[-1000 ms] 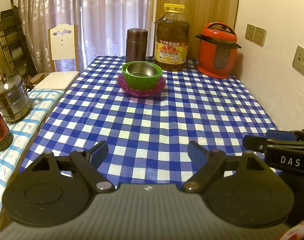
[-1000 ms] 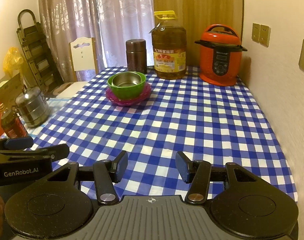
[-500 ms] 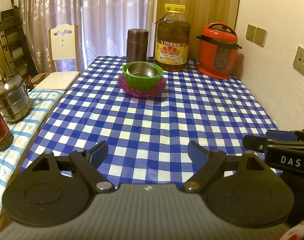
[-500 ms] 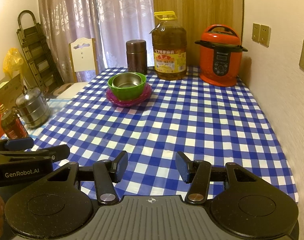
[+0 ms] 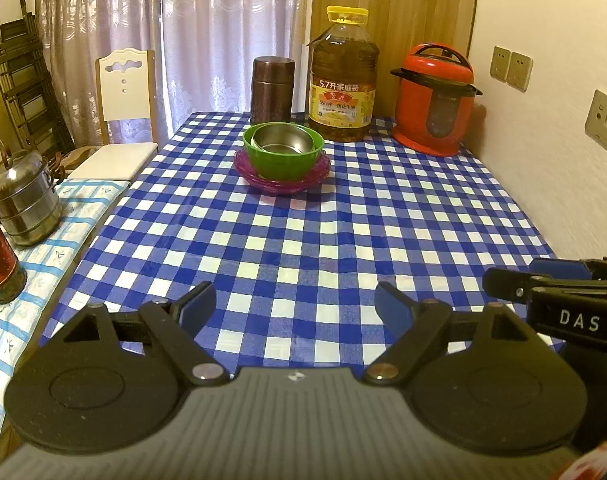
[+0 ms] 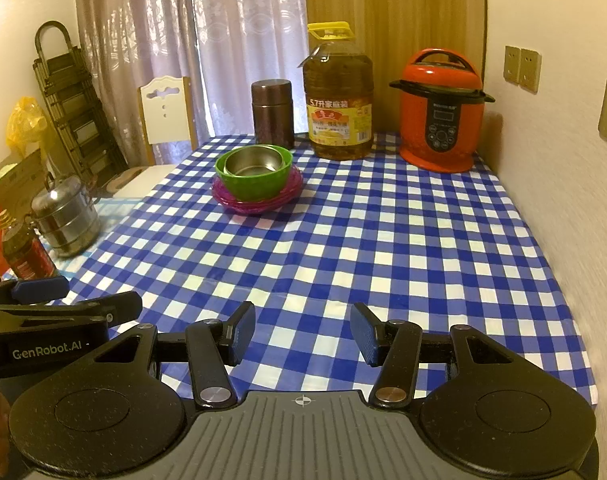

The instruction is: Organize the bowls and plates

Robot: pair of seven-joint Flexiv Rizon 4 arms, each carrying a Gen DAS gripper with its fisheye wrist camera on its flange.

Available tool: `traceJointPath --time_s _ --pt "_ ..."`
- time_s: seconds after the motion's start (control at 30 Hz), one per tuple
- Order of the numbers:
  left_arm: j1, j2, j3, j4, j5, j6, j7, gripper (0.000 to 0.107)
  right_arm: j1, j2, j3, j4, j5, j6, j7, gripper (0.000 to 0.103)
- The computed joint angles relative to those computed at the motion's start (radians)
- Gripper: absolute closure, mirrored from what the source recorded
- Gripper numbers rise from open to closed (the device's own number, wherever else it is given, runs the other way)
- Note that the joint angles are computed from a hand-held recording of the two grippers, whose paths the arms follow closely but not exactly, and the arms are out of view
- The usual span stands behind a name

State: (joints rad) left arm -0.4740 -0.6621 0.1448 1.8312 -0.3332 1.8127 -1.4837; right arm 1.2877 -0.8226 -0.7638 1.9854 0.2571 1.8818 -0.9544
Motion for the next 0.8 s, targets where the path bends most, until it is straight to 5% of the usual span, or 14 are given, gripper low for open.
traceJointPath --time_s 0.8 --pt "-0.002 -0.005 0.003 -0.006 0.003 0.001 -0.004 0.022 -0.009 -0.004 0.010 -0.002 0.003 0.003 0.000 0.050"
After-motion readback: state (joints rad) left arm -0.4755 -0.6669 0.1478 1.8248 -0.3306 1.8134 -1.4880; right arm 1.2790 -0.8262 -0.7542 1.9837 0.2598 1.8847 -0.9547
